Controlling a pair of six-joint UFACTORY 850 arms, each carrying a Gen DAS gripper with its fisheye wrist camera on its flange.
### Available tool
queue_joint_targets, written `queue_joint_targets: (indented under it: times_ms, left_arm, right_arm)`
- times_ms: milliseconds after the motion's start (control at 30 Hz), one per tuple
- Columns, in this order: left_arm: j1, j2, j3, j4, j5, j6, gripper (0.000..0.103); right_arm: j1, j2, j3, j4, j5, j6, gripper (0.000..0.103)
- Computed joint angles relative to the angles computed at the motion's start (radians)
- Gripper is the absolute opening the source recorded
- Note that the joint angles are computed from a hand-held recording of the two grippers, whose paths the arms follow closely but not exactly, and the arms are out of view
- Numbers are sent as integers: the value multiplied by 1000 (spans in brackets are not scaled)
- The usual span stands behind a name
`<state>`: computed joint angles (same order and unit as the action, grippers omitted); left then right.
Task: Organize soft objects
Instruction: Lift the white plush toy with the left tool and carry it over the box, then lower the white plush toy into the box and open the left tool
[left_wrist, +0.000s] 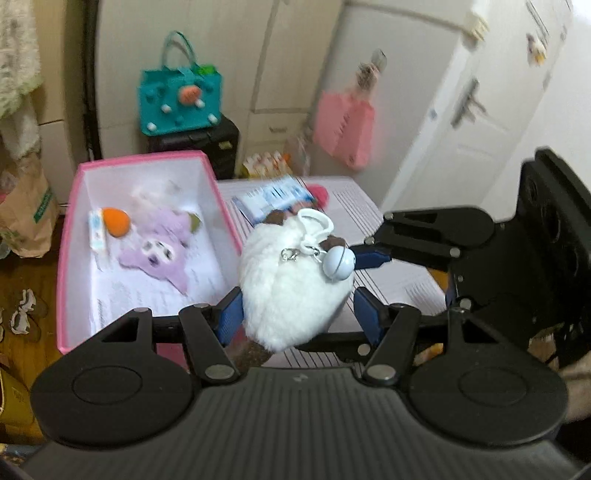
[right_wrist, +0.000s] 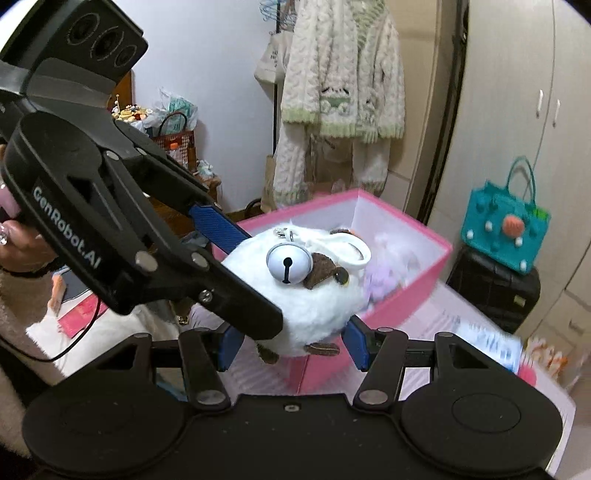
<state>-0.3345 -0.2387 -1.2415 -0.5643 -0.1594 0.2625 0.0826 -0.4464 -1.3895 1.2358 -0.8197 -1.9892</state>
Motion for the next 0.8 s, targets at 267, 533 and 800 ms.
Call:
queue_joint_targets:
  times_ms: [267,533,800]
  left_arm:
    - [88,-67,-50,-52,38,-18,62]
    - [150,-196,-148,109,-19,-233,62]
    - [192,-265,-203,134,-114,-287,62]
  right_arm:
    - [59,-184,-271,-84,-73,106,63]
    - [113,-387,-547,-250,-118,236,63]
    - [138,-526,-752,-350,-234,395,63]
